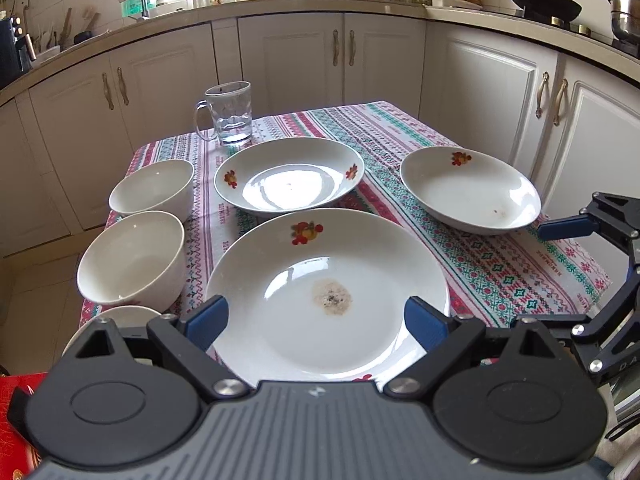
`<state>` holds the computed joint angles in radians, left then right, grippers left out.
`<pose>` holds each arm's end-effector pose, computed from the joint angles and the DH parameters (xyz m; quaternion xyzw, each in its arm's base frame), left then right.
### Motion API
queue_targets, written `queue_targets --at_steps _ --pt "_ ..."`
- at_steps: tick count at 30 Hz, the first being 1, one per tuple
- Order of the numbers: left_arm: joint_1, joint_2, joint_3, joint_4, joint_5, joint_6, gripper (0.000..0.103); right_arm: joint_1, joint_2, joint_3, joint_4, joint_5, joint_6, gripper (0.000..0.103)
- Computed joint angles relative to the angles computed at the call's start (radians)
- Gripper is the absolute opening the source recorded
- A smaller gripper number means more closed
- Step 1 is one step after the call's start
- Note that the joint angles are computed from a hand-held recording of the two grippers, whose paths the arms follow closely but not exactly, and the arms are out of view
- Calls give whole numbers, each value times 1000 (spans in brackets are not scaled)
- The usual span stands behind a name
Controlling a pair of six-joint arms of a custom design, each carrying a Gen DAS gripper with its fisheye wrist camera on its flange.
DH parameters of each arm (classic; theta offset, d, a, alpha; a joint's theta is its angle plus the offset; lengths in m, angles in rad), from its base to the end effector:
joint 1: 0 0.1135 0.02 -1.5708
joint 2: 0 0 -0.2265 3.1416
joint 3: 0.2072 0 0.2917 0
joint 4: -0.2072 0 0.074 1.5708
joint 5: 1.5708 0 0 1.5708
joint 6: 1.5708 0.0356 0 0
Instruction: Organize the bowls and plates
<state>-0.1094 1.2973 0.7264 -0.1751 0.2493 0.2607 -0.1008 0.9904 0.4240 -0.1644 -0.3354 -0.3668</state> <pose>0.3083 -0.0427 0.1542 0.2162 0.8844 -0.0835 0.4052 0.2489 -0.0134 0.1285 -0.1868 0.8833 0.0551 0.4264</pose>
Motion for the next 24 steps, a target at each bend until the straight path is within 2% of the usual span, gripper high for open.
queue_targets --at_steps 5,12,24 --pt "28 -5 1 -8 26 7 95 54 59 26 14 29 0 103" --pt "57 -2 -8 -18 77 71 95 110 126 69 20 49 5 103" --pt "74 68 45 -46 102 122 95 167 294 137 73 -6 -15 103"
